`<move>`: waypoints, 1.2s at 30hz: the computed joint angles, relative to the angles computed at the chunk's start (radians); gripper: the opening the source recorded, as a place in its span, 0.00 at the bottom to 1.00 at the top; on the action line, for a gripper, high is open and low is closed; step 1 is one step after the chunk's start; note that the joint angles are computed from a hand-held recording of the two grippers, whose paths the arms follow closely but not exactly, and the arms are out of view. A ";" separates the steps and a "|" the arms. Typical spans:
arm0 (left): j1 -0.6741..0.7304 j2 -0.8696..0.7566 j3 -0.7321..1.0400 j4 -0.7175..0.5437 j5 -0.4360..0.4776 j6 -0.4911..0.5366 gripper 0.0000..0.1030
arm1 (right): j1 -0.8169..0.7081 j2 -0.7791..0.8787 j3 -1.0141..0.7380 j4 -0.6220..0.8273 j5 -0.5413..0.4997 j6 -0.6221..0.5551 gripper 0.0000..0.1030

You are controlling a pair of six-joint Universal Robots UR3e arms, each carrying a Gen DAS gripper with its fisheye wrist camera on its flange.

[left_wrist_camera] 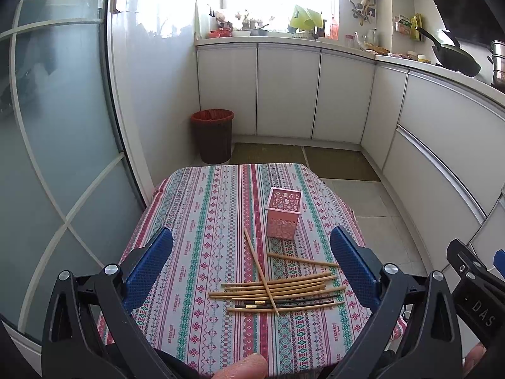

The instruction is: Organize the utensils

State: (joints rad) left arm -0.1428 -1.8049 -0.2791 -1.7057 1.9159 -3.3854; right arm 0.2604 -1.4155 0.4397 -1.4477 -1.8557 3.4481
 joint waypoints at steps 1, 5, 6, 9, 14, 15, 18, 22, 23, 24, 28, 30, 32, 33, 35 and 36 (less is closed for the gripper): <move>0.000 -0.005 0.009 -0.006 -0.001 0.000 0.93 | 0.002 0.000 0.003 -0.003 -0.002 0.001 0.95; 0.003 -0.010 0.020 -0.012 -0.004 0.002 0.93 | 0.008 0.001 0.007 -0.007 -0.009 0.002 0.95; 0.002 -0.010 0.020 -0.012 -0.005 0.001 0.93 | 0.008 0.002 0.006 -0.006 -0.010 0.003 0.95; 0.000 -0.011 0.021 -0.012 -0.001 0.000 0.93 | 0.008 0.002 0.006 -0.006 -0.010 0.003 0.95; 0.000 -0.006 0.008 -0.004 0.000 -0.003 0.93 | 0.009 0.002 0.007 -0.007 -0.010 0.003 0.95; -0.001 -0.004 0.005 -0.003 0.001 -0.003 0.93 | 0.009 0.002 0.007 -0.007 -0.010 0.003 0.95; 0.001 -0.003 0.003 -0.002 -0.001 -0.001 0.93 | 0.008 0.002 0.007 -0.006 -0.009 0.001 0.95; 0.004 0.010 -0.023 0.012 -0.001 0.000 0.93 | 0.012 -0.002 0.020 -0.014 -0.013 0.003 0.95; 0.005 0.012 -0.026 0.013 -0.003 0.001 0.93 | 0.012 -0.002 0.020 -0.014 -0.013 0.003 0.95; 0.005 0.012 -0.026 0.014 -0.002 0.001 0.93 | 0.010 -0.002 0.020 -0.014 -0.011 0.003 0.95; 0.006 0.013 -0.028 0.014 -0.005 0.002 0.93 | 0.010 -0.007 0.033 -0.023 -0.015 0.002 0.95; 0.006 0.014 -0.030 0.016 -0.003 0.001 0.93 | 0.010 -0.010 0.038 -0.025 -0.014 0.002 0.95; 0.006 0.013 -0.029 0.016 -0.004 0.003 0.93 | 0.011 -0.009 0.039 -0.025 -0.016 0.002 0.95; 0.007 0.013 -0.029 0.016 -0.004 0.003 0.93 | 0.010 -0.008 0.035 -0.023 -0.015 0.002 0.95; 0.010 0.016 -0.033 0.017 -0.007 0.005 0.93 | 0.008 -0.010 0.039 -0.024 -0.012 0.001 0.95; 0.010 0.017 -0.035 0.018 -0.007 0.005 0.93 | 0.006 -0.017 0.052 -0.031 -0.009 0.000 0.95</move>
